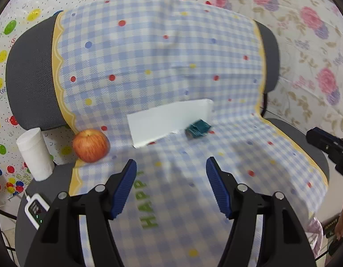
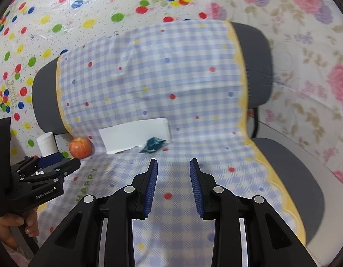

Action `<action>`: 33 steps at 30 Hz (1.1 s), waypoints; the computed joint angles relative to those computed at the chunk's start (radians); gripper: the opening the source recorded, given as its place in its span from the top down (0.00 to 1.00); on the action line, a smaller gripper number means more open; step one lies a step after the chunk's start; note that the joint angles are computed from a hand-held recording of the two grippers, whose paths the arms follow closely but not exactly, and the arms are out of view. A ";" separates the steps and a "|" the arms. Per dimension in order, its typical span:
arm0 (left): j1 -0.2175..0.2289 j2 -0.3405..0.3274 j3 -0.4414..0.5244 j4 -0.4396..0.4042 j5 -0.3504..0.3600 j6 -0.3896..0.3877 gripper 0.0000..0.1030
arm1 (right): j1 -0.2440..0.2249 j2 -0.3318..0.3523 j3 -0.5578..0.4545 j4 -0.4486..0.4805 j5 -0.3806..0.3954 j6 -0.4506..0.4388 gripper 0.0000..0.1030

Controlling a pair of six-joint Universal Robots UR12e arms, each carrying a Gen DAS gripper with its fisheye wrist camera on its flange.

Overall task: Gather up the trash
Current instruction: 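Move both tools back over the chair toward the white paper and teal wrapper, then grasp the white paper sheet with the left tool while the right tool grasps the teal snack wrapper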

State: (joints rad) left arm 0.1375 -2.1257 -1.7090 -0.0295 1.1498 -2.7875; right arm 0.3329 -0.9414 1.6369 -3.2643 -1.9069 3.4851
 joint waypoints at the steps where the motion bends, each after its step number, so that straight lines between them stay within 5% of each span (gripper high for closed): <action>1: -0.002 -0.016 0.025 -0.006 0.015 -0.014 0.37 | -0.003 0.010 -0.016 0.005 0.012 -0.005 0.69; 13: -0.009 -0.165 0.263 -0.149 0.100 -0.107 0.35 | -0.037 0.161 -0.280 0.190 0.081 -0.039 0.65; 19: -0.022 -0.223 0.354 -0.213 0.112 -0.089 0.35 | -0.053 0.201 -0.334 0.238 0.117 -0.035 0.62; 24: -0.031 -0.263 0.423 -0.279 0.107 -0.074 0.36 | -0.065 0.220 -0.359 0.284 0.173 -0.032 0.48; 33: -0.045 -0.286 0.458 -0.292 0.140 -0.046 0.40 | -0.083 0.266 -0.447 0.398 0.258 0.008 0.47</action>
